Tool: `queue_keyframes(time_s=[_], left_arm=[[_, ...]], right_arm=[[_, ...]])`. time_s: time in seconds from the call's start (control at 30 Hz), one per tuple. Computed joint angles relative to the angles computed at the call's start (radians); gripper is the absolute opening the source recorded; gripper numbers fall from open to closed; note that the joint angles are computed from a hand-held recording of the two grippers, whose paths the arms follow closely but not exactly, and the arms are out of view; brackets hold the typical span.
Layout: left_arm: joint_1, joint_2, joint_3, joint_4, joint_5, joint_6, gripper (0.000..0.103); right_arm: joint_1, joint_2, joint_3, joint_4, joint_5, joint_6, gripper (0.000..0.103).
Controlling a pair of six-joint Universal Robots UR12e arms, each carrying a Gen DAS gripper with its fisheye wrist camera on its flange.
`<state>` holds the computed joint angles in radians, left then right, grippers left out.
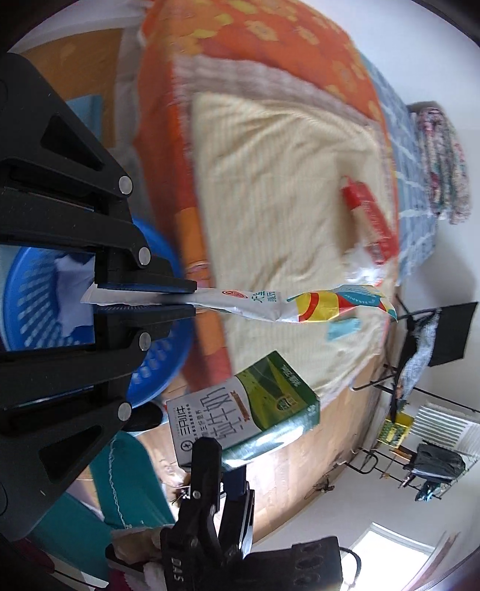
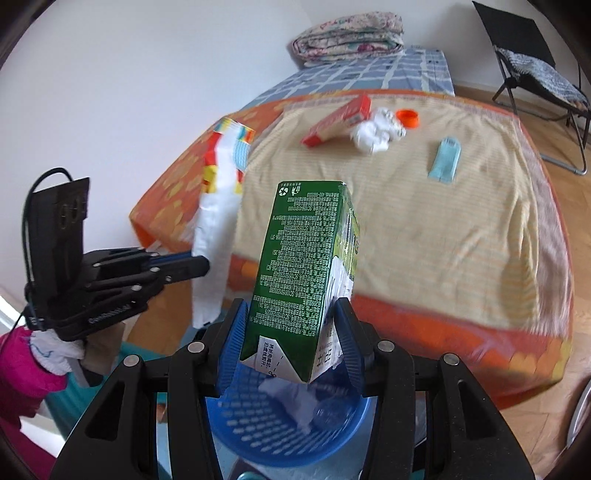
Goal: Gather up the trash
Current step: 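Carry the snack strip and green carton over the blue basket, then open both grippers to drop the strip and carton into the basket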
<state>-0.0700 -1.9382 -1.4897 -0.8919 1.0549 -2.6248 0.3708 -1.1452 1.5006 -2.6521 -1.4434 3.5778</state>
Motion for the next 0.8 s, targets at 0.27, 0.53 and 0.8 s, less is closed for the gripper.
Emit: queue_keyframes(time_s=[0.27,0.53,0.8], left_arm=[[0.004,0.028,-0.062,-0.057,0.047,0.0,0.004],[0.003,0.038,-0.093,-0.104,0.094,0.012,0.004],[-0.005,0.028,-0.096,-0.145,0.154,0.016,0.004]], right_arm=[[0.021,0.005,0.018,0.064,0.034,-0.02,0.047],[0.029,0.019,0.009,0.122,0.051,-0.035,0.047],[0.033,0.031,-0.002,0.183,0.059,-0.035,0.047]])
